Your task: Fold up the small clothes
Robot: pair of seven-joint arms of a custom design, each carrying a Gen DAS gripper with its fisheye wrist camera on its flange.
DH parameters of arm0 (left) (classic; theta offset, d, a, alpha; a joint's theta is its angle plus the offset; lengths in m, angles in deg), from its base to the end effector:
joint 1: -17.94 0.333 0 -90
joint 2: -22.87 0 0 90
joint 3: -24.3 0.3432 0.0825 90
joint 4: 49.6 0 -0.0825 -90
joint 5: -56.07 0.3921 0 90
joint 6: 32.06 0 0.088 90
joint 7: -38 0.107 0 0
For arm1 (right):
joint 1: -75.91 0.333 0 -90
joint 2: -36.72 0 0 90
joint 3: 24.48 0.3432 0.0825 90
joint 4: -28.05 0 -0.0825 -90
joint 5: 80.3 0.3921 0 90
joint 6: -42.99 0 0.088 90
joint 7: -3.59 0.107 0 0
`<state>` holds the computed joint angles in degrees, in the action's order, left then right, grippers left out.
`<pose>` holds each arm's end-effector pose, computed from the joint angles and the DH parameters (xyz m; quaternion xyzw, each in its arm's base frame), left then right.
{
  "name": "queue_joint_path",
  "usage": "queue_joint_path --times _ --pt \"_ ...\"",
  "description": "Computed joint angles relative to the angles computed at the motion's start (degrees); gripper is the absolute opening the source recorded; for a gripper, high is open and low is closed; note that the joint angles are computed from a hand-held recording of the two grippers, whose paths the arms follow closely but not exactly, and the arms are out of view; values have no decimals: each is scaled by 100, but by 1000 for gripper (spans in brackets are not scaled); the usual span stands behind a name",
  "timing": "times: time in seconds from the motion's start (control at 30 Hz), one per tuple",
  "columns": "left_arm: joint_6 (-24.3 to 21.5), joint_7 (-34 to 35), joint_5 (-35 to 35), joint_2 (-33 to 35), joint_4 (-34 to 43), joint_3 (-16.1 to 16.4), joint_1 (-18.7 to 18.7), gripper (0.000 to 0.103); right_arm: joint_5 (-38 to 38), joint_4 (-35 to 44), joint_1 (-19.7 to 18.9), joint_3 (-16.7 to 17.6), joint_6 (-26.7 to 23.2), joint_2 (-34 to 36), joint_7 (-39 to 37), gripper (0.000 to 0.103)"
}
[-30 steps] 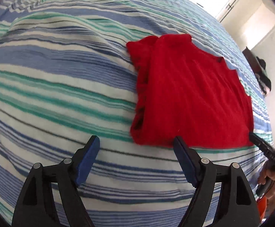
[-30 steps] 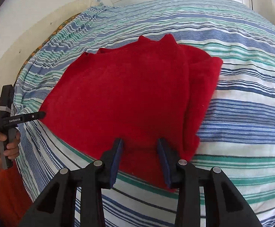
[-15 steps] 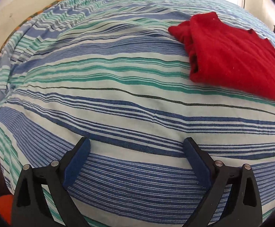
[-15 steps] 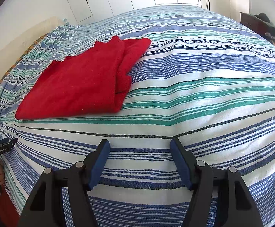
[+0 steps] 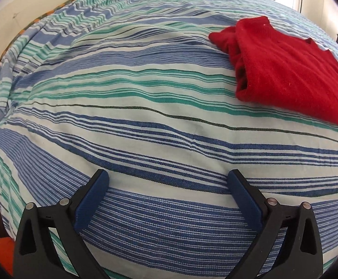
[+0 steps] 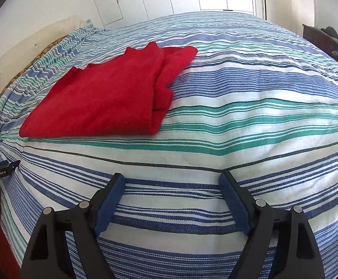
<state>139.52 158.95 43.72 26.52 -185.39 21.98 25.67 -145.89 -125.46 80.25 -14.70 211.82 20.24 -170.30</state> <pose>0.5481 0.0674 0.3811 -0.5926 0.7557 -0.1650 0.2248 0.3861 0.1582 0.3795 -0.5404 0.7686 -0.2236 0.2594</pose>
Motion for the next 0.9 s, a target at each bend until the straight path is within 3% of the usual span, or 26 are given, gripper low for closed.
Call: queue_joint_path --times 0.13,0.3,0.47,0.53,0.6,0.73,0.9 --pt "-77 709 -849 52 65 -168 122 102 -262 -13 -63 50 39 -6 269 83" --pt "198 1558 -1750 57 -20 -326 154 102 -398 -19 -20 27 18 -21 416 83" --pt "263 1841 -2101 62 -28 -345 117 102 -635 -25 3 4 26 -38 662 83" --pt "75 1847 -2118 37 27 -299 118 102 -688 -29 27 -12 17 -47 722 83" --pt "-577 1479 -1858 -86 192 -135 137 101 -674 -31 65 -39 -3 -46 709 83" --pt "-2564 2037 -3502 -166 1086 89 426 96 -736 -36 88 -29 -63 -60 757 83" --pt "-3838 1840 -3593 593 2561 -19 443 92 -899 -11 160 -73 -143 -40 864 84"
